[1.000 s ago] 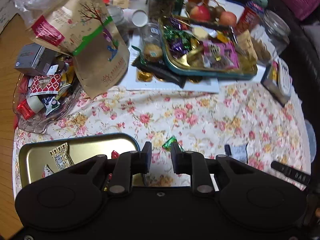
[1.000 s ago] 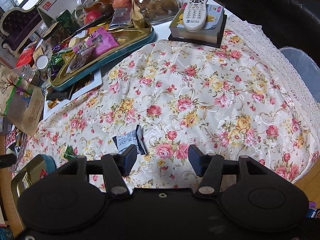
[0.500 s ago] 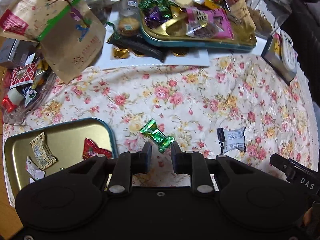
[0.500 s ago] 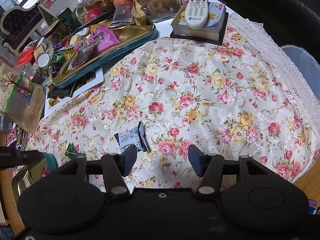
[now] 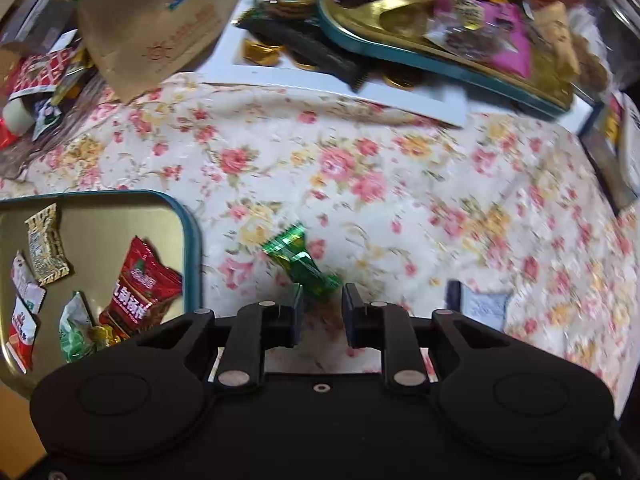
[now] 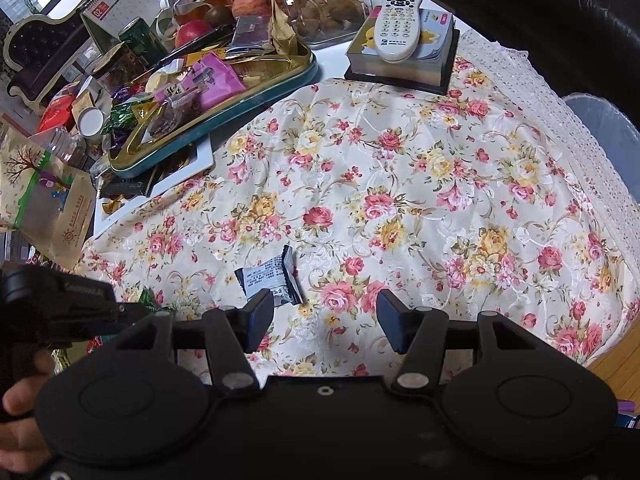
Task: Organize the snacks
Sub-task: 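Move the left tool to the green foil candy while the right tool approaches the white-and-black packet, then close the left tool on the green foil candy and lift it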
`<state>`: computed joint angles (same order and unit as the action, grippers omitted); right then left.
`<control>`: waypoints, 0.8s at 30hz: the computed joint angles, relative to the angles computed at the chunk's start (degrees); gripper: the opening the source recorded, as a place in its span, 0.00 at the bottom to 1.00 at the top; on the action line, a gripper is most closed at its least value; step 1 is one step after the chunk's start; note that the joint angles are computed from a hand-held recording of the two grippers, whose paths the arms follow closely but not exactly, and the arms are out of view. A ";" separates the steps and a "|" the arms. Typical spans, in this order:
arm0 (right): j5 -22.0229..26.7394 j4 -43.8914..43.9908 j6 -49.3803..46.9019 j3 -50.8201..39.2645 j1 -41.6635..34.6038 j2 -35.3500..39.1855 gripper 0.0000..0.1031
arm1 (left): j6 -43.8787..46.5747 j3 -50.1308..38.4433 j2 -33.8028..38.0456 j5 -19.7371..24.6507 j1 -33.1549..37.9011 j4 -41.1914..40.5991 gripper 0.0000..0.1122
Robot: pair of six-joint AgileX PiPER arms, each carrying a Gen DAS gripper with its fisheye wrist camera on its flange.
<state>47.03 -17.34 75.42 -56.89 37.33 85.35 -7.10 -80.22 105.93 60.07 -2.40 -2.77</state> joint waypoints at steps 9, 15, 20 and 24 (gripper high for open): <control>-0.49 0.42 -0.43 0.98 0.19 -1.76 0.58 | -4.00 -0.47 3.08 -2.82 1.06 -1.28 0.27; -0.99 0.73 -0.50 2.10 -0.27 -4.14 0.58 | -8.30 -0.79 4.94 -3.74 -1.20 2.62 0.27; -1.06 1.60 -0.65 2.67 -1.28 -5.69 0.58 | -9.89 0.11 4.51 -5.31 -2.86 5.44 0.27; -1.09 1.70 -0.63 2.89 -1.78 -6.23 0.58 | -7.21 -0.32 4.42 -4.00 -1.24 2.14 0.27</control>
